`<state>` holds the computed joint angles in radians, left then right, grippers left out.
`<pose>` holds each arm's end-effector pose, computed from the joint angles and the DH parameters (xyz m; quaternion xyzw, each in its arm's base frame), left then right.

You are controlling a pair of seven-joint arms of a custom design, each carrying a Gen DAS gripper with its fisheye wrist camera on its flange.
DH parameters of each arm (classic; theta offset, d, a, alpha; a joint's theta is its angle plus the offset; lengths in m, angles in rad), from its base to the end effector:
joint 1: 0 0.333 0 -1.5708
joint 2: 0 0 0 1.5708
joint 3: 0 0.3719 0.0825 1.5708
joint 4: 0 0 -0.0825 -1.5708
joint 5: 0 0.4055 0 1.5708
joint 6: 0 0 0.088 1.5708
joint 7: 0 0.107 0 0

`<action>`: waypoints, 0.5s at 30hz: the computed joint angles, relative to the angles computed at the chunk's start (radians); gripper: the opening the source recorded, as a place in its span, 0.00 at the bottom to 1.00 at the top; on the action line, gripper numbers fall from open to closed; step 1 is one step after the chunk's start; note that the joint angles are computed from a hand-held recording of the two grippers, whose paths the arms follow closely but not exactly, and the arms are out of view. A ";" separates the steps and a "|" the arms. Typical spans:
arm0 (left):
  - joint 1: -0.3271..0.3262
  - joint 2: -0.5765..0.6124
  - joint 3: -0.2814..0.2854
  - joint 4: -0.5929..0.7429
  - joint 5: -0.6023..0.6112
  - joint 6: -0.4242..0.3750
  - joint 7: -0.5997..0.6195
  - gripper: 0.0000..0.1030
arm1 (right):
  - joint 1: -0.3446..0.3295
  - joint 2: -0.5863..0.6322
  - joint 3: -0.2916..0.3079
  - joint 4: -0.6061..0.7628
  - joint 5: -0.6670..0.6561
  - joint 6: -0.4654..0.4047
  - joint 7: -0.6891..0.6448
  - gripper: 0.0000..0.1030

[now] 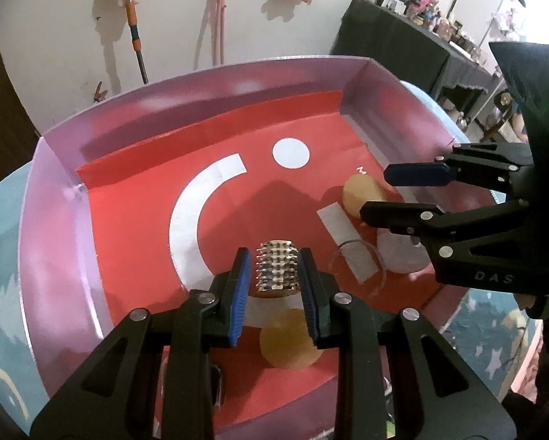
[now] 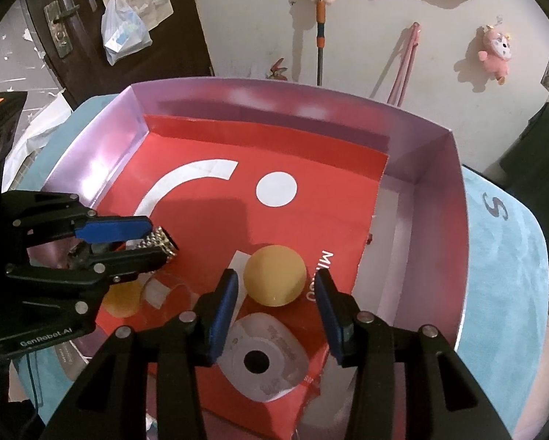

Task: Organize rigid objects
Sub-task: 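Open both grippers to release the cylinder and sponge in the box, then withdraw both grippers from the box toward the remaining objects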

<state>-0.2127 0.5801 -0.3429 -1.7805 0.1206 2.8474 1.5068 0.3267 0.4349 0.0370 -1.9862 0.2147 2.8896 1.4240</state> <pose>0.6497 -0.3640 0.3366 -0.4937 0.8287 -0.2535 0.0731 0.6471 0.2305 0.3286 -0.7842 0.5734 -0.0996 0.2153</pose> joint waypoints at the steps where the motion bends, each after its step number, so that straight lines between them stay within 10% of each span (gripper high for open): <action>1: 0.006 -0.007 -0.005 -0.009 -0.005 0.007 0.001 0.24 | 0.002 -0.006 -0.002 -0.005 0.000 0.004 0.003 0.45; 10: 0.126 -0.129 -0.135 -0.184 -0.113 0.149 0.047 0.30 | -0.011 -0.116 0.029 -0.113 0.046 0.089 -0.010 0.50; 12: 0.138 -0.171 -0.148 -0.239 -0.123 0.200 0.040 0.56 | -0.007 -0.153 0.031 -0.150 0.053 0.118 -0.010 0.51; 15: 0.203 -0.230 -0.219 -0.335 -0.128 0.309 0.037 0.65 | -0.005 -0.211 0.047 -0.210 0.072 0.162 -0.016 0.51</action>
<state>-0.0094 0.3496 -0.5621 -2.1152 -0.0071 3.1566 1.5439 0.3214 0.2238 0.0844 -2.1957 0.2867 3.0521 1.4081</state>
